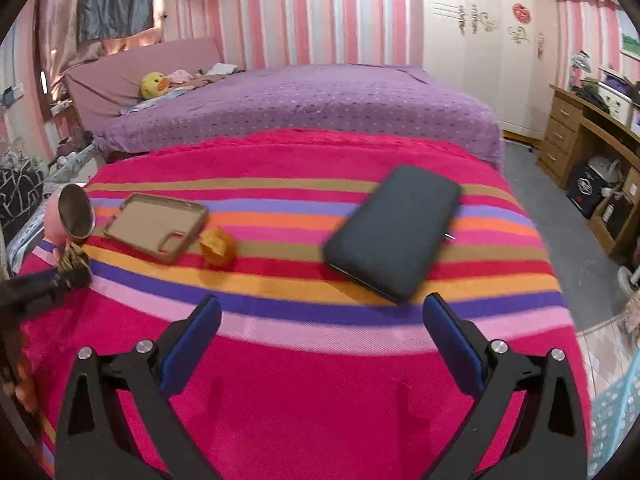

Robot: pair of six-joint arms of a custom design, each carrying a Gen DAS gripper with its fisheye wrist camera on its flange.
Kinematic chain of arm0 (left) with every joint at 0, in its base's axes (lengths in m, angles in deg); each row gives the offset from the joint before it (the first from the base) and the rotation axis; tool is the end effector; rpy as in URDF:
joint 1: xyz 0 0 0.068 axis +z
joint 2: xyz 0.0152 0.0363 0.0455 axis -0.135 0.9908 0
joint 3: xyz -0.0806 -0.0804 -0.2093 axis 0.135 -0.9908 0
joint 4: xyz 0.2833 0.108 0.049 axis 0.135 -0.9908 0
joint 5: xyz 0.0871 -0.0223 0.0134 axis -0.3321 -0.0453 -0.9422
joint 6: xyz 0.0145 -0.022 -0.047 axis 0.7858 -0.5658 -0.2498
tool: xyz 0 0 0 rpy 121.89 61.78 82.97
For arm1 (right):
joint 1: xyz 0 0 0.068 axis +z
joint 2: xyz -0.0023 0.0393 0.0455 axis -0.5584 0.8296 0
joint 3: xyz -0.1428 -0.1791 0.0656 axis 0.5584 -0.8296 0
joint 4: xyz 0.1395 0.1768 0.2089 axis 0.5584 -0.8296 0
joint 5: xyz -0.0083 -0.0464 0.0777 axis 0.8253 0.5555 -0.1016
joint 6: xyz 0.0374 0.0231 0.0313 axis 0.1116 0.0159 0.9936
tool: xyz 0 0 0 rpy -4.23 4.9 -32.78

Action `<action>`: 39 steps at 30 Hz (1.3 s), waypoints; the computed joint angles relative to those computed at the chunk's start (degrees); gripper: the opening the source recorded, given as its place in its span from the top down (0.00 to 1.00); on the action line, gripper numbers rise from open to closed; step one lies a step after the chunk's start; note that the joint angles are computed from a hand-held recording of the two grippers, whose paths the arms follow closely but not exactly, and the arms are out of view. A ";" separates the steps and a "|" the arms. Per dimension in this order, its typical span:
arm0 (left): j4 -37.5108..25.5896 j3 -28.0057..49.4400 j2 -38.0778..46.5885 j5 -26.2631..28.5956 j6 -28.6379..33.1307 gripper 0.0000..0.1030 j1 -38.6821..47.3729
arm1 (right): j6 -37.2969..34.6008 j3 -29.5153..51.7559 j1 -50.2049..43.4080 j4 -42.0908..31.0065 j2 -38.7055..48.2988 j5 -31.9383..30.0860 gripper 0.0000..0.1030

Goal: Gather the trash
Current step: 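Grasp the crumpled brown paper with the left tool while the right tool grasps the orange peel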

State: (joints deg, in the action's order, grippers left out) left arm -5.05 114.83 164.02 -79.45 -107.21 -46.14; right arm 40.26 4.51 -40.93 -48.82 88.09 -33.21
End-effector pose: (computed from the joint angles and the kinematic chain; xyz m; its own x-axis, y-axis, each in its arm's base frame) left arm 0.2551 -0.1743 0.0501 -0.6006 -0.4697 -0.6471 -0.5783 0.8140 -0.0542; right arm 0.3790 -0.0283 0.0662 -0.5634 -0.3138 -0.7643 -0.5323 0.8454 0.0453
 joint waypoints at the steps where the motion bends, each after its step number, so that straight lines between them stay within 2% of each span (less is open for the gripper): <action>1: -0.67 0.76 0.61 -0.23 0.44 0.56 -0.34 | 0.36 -0.25 1.34 0.66 0.03 0.69 0.05; 2: -0.96 1.22 0.99 -0.48 1.04 0.60 -0.61 | 0.37 -0.27 2.78 1.12 0.20 1.49 0.05; 6: -2.37 0.44 -0.32 -1.37 0.35 0.67 -0.94 | 0.15 1.03 8.06 1.39 1.45 4.18 0.06; 8: -2.28 -1.71 -2.86 -1.14 -0.32 0.67 -0.30 | -0.42 2.13 9.86 0.78 2.31 5.37 0.11; 10: -3.71 -4.17 -5.94 -2.09 -1.82 0.68 -0.03 | -1.07 4.39 11.38 -1.08 4.01 6.47 0.24; 14: -6.76 -6.73 -9.39 -3.97 -3.69 0.68 0.39 | -1.78 9.76 13.48 -5.13 8.49 7.76 0.40; 16: -8.23 -7.34 -10.52 -4.13 -5.28 0.68 0.47 | -3.42 12.42 13.66 -8.69 10.42 6.22 0.55; 17: -8.65 -7.64 -11.18 -4.02 -6.07 0.69 0.44 | -4.31 12.87 13.74 -9.31 10.82 5.80 0.56; 19: -9.21 -7.69 -11.96 -4.02 -6.80 0.69 0.24 | -6.65 12.97 13.34 -10.69 10.59 3.21 0.73; 22: -11.88 -5.81 -11.60 -5.53 -8.54 0.69 -1.71 | -8.19 9.09 12.82 -7.42 7.87 3.06 0.74; 27: -15.58 -0.73 -8.67 -8.12 -10.93 0.69 -5.89 | -12.62 0.39 6.55 -6.02 -0.99 -2.17 0.74; 30: -13.34 0.18 -7.53 -6.98 -11.02 0.69 -7.51 | -16.84 -3.80 0.47 -8.33 -6.80 -5.18 0.74; 33: -12.90 4.67 -2.71 -5.49 -11.54 0.69 -9.34 | -20.84 -5.71 -7.15 -11.65 -11.19 -9.24 0.74; 39: -17.65 17.25 7.11 -8.18 -14.03 0.69 -15.19 | -26.73 -4.27 -20.65 -18.31 -13.04 -17.06 0.74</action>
State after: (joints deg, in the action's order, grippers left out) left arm -22.70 132.08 171.14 -87.63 -121.25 -61.33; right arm 13.52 0.25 -61.58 -67.13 75.05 -50.27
